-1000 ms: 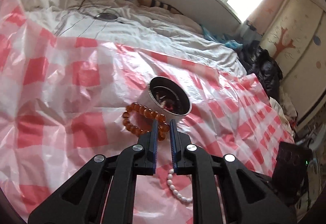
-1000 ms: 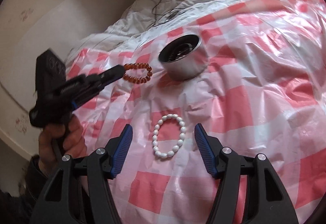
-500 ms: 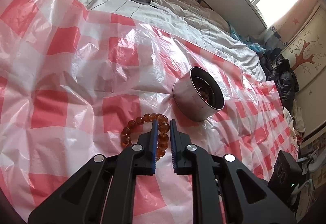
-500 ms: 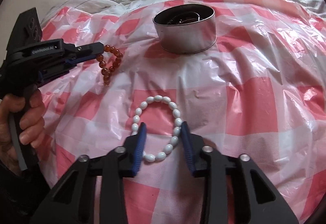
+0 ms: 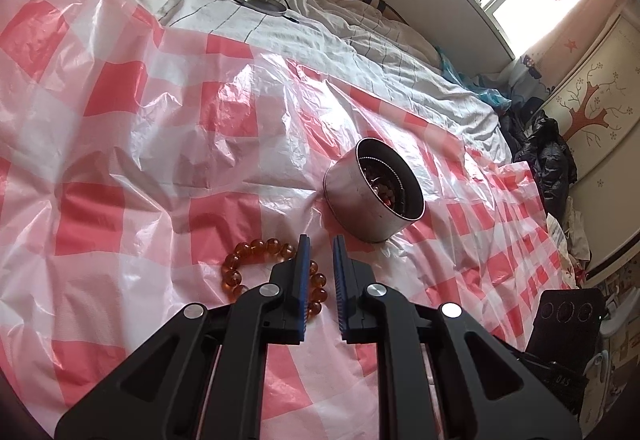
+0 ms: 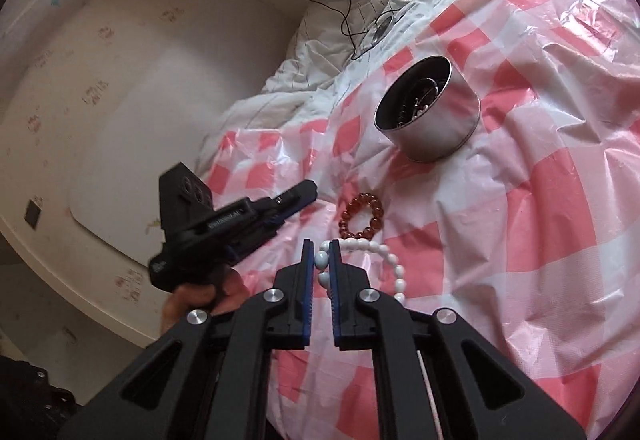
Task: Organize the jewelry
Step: 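Close the left tool on the amber bead bracelet while the right tool grasps the white bead bracelet, then drop the amber bracelet into the tin with the left tool while the right tool carries the white bracelet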
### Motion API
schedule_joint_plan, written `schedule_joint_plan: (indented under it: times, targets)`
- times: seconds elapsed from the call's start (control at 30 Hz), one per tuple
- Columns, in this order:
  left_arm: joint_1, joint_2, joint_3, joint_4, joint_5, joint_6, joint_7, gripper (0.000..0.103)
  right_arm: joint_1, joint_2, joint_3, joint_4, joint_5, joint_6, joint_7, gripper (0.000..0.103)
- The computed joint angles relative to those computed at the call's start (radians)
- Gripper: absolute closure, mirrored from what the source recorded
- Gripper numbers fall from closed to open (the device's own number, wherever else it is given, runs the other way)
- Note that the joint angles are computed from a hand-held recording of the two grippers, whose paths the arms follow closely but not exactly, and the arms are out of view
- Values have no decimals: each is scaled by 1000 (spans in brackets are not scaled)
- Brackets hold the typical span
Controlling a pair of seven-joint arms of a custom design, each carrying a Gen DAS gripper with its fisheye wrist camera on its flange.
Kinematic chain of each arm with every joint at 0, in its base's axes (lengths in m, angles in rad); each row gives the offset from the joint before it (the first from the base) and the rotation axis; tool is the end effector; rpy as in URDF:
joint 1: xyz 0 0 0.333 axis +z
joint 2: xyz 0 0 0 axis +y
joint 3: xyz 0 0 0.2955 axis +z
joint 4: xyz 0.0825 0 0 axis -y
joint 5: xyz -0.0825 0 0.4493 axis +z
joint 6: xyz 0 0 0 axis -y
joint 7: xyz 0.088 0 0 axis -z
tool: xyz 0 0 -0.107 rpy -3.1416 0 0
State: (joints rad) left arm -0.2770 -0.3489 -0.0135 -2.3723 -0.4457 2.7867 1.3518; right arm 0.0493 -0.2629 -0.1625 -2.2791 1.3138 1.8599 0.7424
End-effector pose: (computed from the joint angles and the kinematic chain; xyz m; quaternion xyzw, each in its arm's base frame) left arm 0.5346 -0.1397 0.4962 -0.7364 0.5514 -0.3877 0.0579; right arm 0.5438 0.0115 0.4547 -0.6178 0.5199 0.2472 0.5356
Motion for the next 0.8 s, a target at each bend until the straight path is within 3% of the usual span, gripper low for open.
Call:
schedule_joint_plan:
  times: [0.17, 0.27, 0.33, 0.4, 0.5, 0.53, 0.6, 0.67, 0.8]
  targets:
    - [23, 10, -23, 14, 54, -30, -23, 92, -10, 3, -23, -14, 98, -55, 10, 95]
    - [51, 52, -65, 64, 174, -132, -23, 87, -16, 21, -29, -7, 137, -85, 23, 95]
    - [83, 83, -119, 99, 321, -198, -52, 62, -23, 25, -28, -6, 149, -93, 28, 95]
    - [126, 104, -184, 120, 531, -241, -140, 52, -30, 22, -29, -10, 156, -103, 29, 95]
    - [130, 128, -210, 139, 690, -285, -190, 52, -34, 22, -27, -8, 161, -110, 28, 95]
    - [122, 130, -205, 141, 697, -287, -187, 67, -36, 22, -28, -8, 160, -114, 29, 95]
    - [93, 132, -174, 147, 611, -295, -125, 93, -39, 26, -29, -5, 166, -120, 30, 95]
    - [75, 120, -149, 135, 530, -265, -83, 93, -42, 29, -31, -7, 181, -128, 31, 95]
    - [-30, 57, -32, 69, 73, -102, 169, 93, -49, 38, -40, -12, 231, -154, 33, 95]
